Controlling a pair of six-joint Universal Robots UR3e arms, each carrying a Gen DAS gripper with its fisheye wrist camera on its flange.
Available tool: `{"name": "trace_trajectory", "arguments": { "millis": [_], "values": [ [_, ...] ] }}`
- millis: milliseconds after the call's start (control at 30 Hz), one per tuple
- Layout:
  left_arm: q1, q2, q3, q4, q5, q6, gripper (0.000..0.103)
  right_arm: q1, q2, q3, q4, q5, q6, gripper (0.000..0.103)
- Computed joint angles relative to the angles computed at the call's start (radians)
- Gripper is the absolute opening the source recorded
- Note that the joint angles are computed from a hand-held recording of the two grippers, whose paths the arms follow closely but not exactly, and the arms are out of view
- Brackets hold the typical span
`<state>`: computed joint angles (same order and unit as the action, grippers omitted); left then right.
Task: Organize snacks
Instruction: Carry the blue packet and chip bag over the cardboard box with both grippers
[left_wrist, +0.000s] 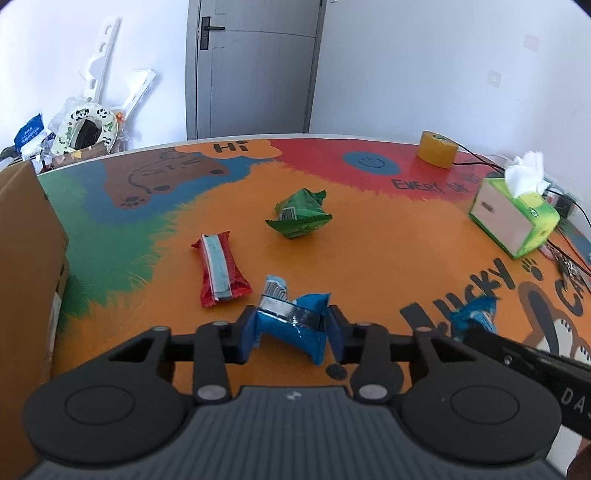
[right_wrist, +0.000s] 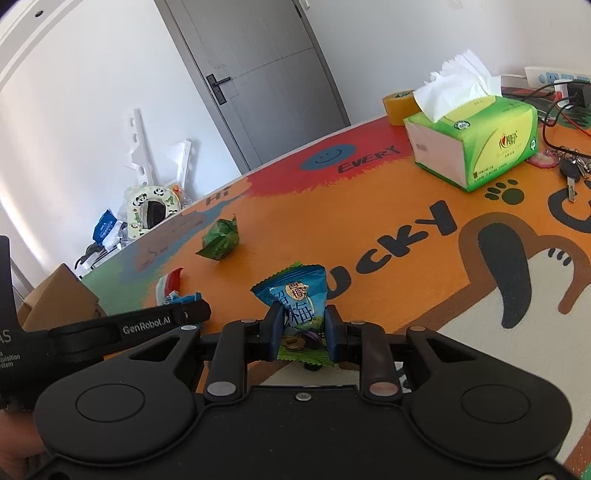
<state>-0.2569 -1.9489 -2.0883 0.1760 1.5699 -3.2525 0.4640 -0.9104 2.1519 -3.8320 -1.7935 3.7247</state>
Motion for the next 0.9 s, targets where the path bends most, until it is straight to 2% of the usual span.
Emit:
{"name": "trace_trajectory", "arguments": {
  "millis": [233,567,900],
  "values": [
    [0.04,0.103,-0.108,0.019,-0.076,-0.004,0.034,0.05,-0.023,-0.01,0.022,-0.045,0.003,0.025],
    [0.123,0.332,-0.255,0.011,-0.167,0.013,0.034,0.148,-0.067,-0.049,0.075,-0.13,0.007,0.024],
    [0.331,0.678,-0.407,-0.124,-0.332,0.07,0.034,0.257,-0.084,-0.168,0.158,-0.209,-0.014,0.024]
  ]
}}
